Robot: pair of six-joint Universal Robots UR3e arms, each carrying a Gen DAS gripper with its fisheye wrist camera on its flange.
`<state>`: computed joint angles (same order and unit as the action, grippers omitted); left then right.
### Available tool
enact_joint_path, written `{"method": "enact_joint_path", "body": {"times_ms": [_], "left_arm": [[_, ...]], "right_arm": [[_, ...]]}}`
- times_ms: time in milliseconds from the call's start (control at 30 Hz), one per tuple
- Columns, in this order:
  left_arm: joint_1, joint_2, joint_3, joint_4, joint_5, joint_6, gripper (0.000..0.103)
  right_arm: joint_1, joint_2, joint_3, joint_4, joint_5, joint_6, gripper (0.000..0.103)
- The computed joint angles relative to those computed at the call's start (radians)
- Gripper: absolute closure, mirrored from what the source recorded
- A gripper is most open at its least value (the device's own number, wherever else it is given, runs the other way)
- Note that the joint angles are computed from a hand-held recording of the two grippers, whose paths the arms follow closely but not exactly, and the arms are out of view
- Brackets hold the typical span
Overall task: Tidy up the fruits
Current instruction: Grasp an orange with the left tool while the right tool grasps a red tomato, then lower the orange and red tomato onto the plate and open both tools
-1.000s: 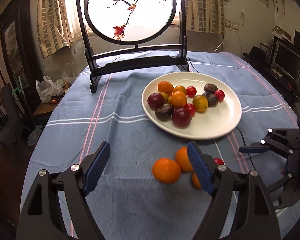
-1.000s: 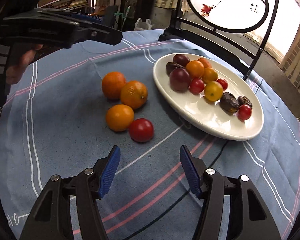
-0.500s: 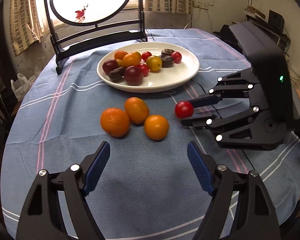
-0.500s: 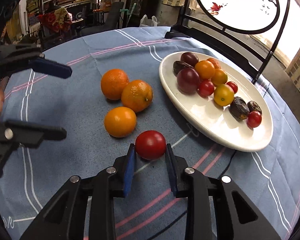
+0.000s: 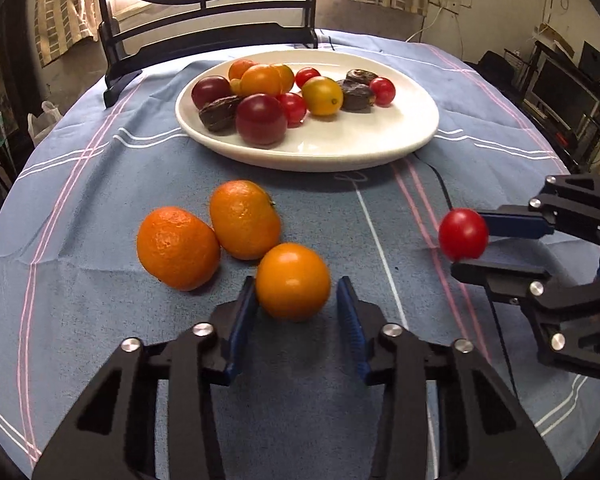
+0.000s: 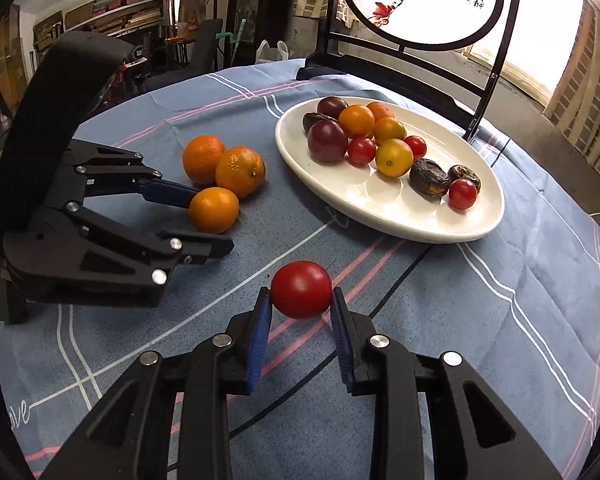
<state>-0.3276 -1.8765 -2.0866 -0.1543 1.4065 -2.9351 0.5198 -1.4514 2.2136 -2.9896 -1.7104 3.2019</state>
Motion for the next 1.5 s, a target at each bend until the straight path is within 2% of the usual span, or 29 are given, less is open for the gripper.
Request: {"method": "enact_joint_path", "body": {"times_ms": [133, 333, 533, 733, 1033, 1233, 1500], "left_arm": [[0.008, 0.024, -0.043, 0.043, 0.004, 0.017, 0.068], [0.045, 0.158, -0.134, 0.038, -0.051, 0.072, 0.068], [0.036, 0.209, -0.047, -0.012, -0.037, 0.086, 0.068], [-0.026, 0.084, 0.248, -0.091, 0.021, 0.048, 0.068], [-0.101, -0.211, 0.647, -0.196, 0.09, 0.009, 0.068], [-0.124, -0.331, 0.778, -0.232, 0.131, 0.023, 0.068], [-0.131, -0.401, 0.854, -0.247, 0.151, 0.031, 0.068]], "right_arm": [[0.008, 0.0, 0.008, -0.005, 0.0, 0.015, 0.073], [0.039, -0.021, 0.007, 0.011, -0.029, 0.059, 0.073], [0.045, -0.089, -0.042, 0.054, -0.085, 0.086, 0.073], [-0.029, -0.119, -0.129, 0.078, -0.1, 0.096, 0.073], [-0.233, 0.012, -0.233, 0.056, 0.012, 0.094, 0.073], [-0.292, 0.118, -0.303, 0.046, 0.051, 0.089, 0.073], [-0.317, 0.219, -0.409, 0.072, 0.071, 0.082, 0.073]]}}
